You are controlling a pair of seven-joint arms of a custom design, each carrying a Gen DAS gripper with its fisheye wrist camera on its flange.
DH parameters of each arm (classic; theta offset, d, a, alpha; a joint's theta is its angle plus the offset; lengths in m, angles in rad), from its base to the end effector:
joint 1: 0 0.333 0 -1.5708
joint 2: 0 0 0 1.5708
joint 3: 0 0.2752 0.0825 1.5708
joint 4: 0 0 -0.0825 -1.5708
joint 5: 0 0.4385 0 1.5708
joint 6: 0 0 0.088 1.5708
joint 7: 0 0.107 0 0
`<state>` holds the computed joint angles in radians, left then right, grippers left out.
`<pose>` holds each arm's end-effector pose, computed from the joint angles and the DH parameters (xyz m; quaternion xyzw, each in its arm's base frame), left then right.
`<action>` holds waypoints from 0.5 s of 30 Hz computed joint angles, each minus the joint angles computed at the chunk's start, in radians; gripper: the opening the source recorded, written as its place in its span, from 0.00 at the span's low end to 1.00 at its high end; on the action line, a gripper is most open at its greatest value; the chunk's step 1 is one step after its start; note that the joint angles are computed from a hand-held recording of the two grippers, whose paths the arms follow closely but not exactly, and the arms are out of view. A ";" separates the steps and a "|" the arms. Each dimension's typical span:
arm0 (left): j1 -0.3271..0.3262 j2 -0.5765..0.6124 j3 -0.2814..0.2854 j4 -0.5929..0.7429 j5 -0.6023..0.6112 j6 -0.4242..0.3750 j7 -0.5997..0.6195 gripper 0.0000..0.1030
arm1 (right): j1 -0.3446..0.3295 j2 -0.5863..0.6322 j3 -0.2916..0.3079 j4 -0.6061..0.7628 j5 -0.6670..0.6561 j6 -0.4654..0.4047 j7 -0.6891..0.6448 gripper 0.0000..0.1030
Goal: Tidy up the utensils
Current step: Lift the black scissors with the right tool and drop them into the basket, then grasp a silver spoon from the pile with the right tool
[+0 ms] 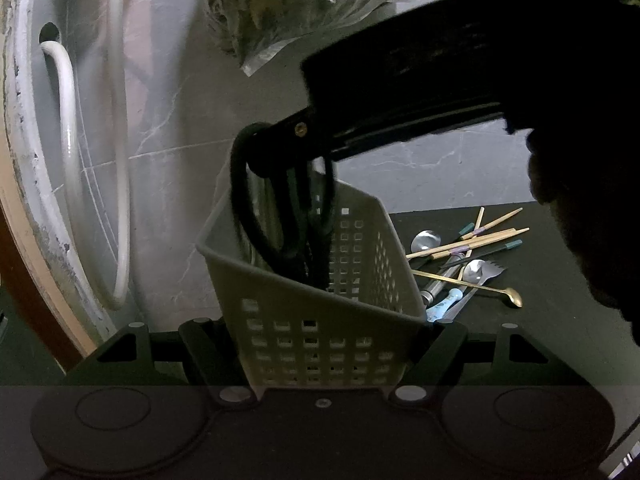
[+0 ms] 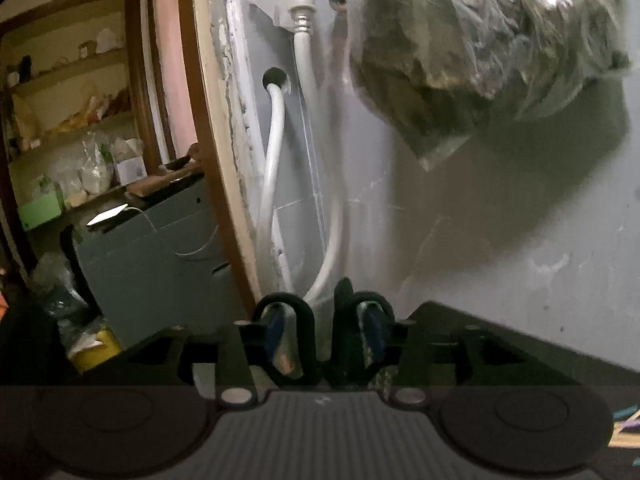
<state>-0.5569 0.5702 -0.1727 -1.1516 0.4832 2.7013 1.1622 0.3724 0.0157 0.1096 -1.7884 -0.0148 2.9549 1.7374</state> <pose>0.6132 -0.5135 0.5513 -0.4173 0.7653 -0.4188 0.2544 0.5900 0.3092 0.6225 -0.6819 0.4887 -0.2461 0.4854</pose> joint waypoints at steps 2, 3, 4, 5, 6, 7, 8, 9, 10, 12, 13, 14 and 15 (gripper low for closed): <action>-0.001 0.002 0.000 0.003 0.000 -0.001 0.000 0.74 | -0.001 -0.020 0.002 -0.017 0.063 -0.009 -0.049 0.73; 0.000 0.003 0.000 0.004 -0.001 -0.001 0.001 0.74 | -0.002 -0.030 0.003 -0.024 0.087 -0.012 -0.068 0.77; -0.001 0.003 0.000 0.005 -0.001 -0.001 0.002 0.74 | -0.003 -0.039 0.003 -0.030 0.105 -0.015 -0.082 0.78; -0.001 0.003 0.000 0.003 -0.001 -0.001 0.002 0.74 | -0.004 -0.045 0.004 -0.031 0.120 -0.021 -0.091 0.79; -0.001 0.003 0.001 0.003 -0.002 -0.001 0.002 0.74 | -0.005 -0.054 0.004 -0.040 0.141 -0.017 -0.102 0.79; -0.002 0.004 0.001 0.006 -0.001 -0.002 0.001 0.74 | -0.007 -0.067 0.004 -0.054 0.154 -0.001 -0.101 0.82; -0.001 0.003 0.001 0.004 -0.001 -0.001 0.002 0.74 | -0.012 -0.071 0.005 -0.060 0.149 0.015 -0.087 0.84; 0.000 0.000 0.001 0.000 -0.002 0.001 0.002 0.74 | -0.025 -0.087 0.010 -0.081 0.110 0.043 -0.037 0.89; -0.003 -0.001 0.005 -0.001 0.003 0.000 -0.005 0.74 | -0.047 -0.099 0.021 -0.100 0.044 0.069 0.036 0.94; -0.006 -0.007 0.013 -0.008 0.012 -0.002 -0.022 0.74 | -0.128 -0.125 0.063 -0.138 -0.140 0.117 0.237 0.99; -0.006 -0.007 0.016 -0.007 0.016 -0.006 -0.030 0.74 | -0.178 -0.132 0.090 -0.145 -0.233 0.125 0.341 1.00; -0.005 -0.010 0.016 -0.009 0.017 -0.009 -0.033 0.74 | -0.231 -0.140 0.121 -0.150 -0.331 0.121 0.452 1.00; -0.004 -0.012 0.017 -0.011 0.020 -0.012 -0.038 0.74 | -0.276 -0.147 0.143 -0.152 -0.415 0.103 0.556 1.00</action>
